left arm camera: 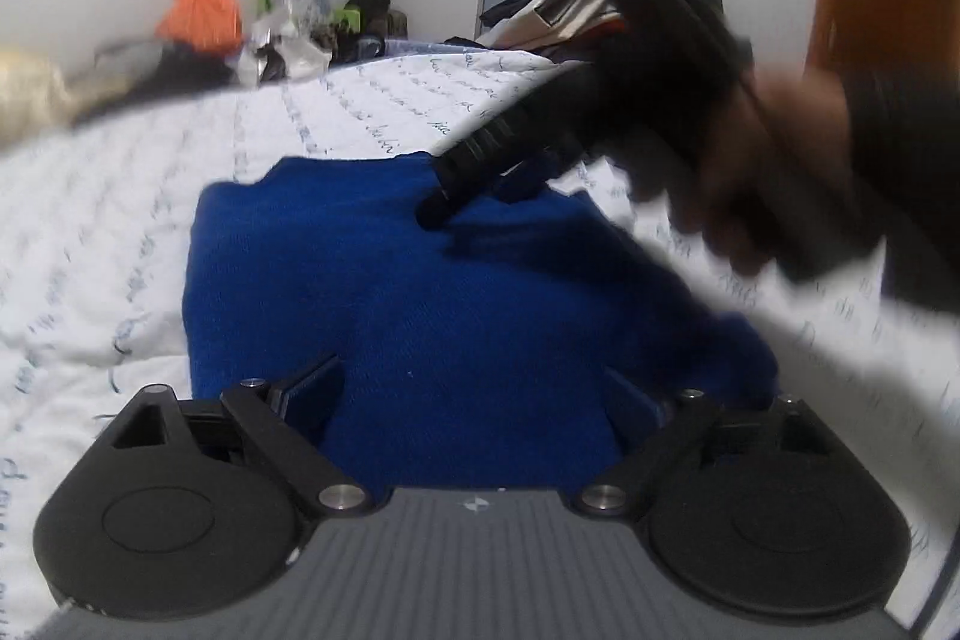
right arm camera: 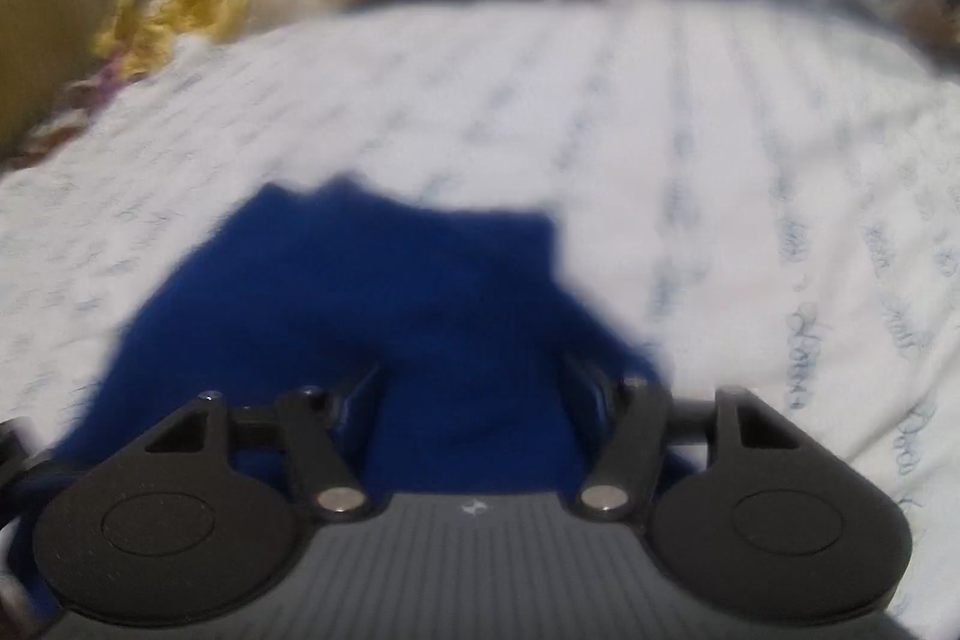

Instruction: Fold small clothes

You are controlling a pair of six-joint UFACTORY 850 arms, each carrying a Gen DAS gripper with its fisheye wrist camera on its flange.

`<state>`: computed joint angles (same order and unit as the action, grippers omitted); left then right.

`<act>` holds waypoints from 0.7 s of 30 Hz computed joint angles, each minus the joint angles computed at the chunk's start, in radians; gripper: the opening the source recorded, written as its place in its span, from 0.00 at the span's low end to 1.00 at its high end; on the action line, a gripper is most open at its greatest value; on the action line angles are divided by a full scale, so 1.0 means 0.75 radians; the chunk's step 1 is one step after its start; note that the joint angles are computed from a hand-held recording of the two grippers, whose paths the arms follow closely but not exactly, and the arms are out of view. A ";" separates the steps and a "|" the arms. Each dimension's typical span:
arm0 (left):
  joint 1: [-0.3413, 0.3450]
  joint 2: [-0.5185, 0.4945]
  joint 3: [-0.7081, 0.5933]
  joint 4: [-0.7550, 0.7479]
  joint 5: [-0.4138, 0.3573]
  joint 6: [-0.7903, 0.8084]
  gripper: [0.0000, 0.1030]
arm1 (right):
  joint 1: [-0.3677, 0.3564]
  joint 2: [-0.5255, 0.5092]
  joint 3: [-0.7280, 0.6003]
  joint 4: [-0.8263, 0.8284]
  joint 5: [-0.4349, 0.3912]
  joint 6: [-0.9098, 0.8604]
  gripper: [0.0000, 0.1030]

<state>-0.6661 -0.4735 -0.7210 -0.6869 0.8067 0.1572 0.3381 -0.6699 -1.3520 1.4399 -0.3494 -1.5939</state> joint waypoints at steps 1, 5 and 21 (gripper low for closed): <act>0.004 0.005 0.008 0.018 0.005 -0.036 0.93 | 0.014 -0.024 -0.037 -0.086 0.016 0.084 0.63; 0.057 0.009 0.048 0.214 0.054 -0.248 1.00 | 0.049 0.037 -0.009 0.115 0.005 -0.124 0.65; -0.009 0.103 0.168 0.114 0.181 -0.354 1.00 | 0.184 -0.183 -0.191 0.265 -0.122 -0.248 0.81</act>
<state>-0.6725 -0.3966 -0.5953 -0.6015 0.9422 -0.1086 0.4764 -0.8068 -1.4955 1.6384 -0.4410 -1.7802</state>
